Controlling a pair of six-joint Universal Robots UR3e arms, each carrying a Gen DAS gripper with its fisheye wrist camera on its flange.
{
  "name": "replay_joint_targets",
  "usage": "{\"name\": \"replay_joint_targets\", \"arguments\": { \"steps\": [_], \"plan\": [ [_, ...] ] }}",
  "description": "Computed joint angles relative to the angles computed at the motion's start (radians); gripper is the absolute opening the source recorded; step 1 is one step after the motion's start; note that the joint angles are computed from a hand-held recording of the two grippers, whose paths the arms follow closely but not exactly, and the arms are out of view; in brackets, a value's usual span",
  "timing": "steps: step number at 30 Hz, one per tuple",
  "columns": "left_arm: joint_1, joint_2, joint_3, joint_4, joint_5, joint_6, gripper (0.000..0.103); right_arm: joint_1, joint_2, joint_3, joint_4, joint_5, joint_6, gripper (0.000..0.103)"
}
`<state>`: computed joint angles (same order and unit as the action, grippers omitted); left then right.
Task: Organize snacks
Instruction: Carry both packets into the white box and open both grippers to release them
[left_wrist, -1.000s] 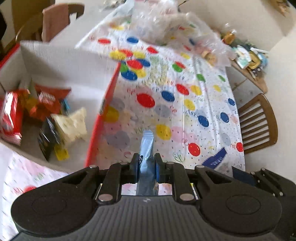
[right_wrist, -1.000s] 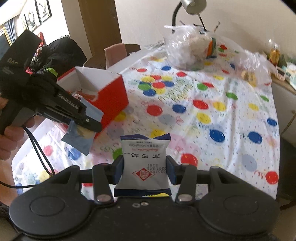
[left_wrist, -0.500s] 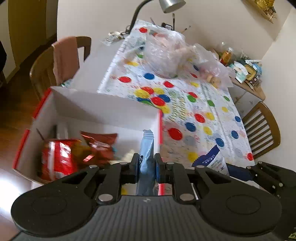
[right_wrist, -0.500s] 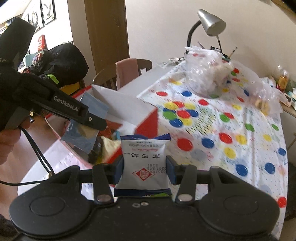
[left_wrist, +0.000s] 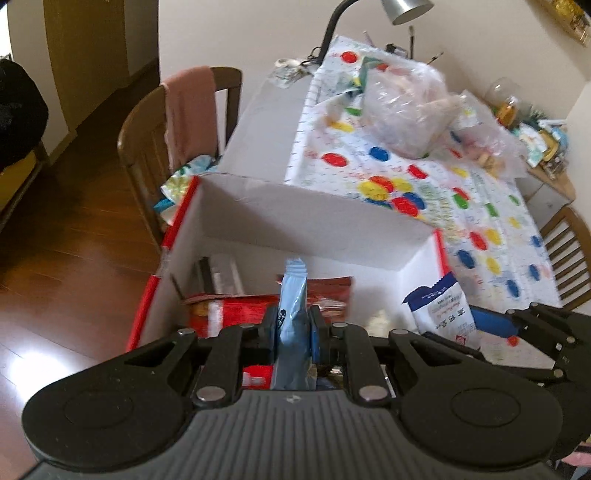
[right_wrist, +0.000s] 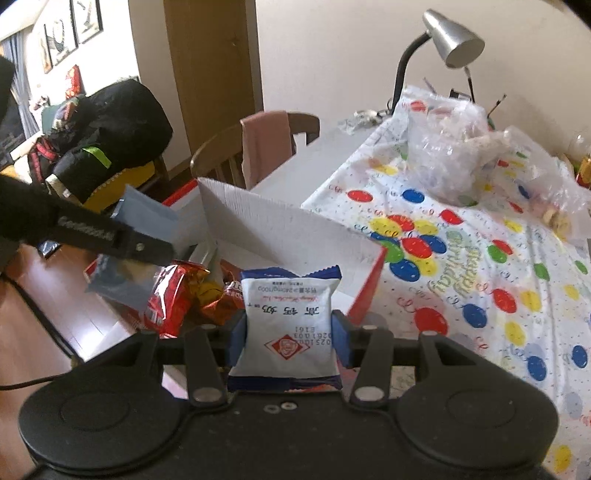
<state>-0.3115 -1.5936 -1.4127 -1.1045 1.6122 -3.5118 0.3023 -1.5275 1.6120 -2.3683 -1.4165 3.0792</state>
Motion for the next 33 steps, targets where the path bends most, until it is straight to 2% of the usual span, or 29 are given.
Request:
{"name": "replay_joint_targets", "arguments": {
  "steps": [5,10,23,25,29,33],
  "plan": [
    [0.028,-0.006,-0.075,0.052,-0.006,0.043,0.016,0.053,0.118,-0.071,-0.006,-0.038,0.056,0.046],
    [0.029,-0.015,-0.13,0.072,-0.008,0.058,0.016,0.104,0.2,-0.113,-0.02,-0.084,0.058,0.046],
    [0.007,-0.017,-0.192,0.113,-0.011,0.062,0.018,0.133,0.234,-0.101,-0.042,-0.1,0.088,0.047],
    [0.007,-0.011,-0.2,0.118,-0.012,0.06,0.027,0.134,0.229,-0.097,-0.043,-0.1,0.092,0.047],
    [0.003,0.006,-0.215,0.126,-0.006,0.049,0.032,0.127,0.202,-0.072,-0.051,-0.09,0.1,0.053],
    [0.008,0.056,-0.254,0.152,-0.001,0.035,0.06,0.12,0.161,-0.035,-0.071,-0.084,0.112,0.066]
  ]
}}
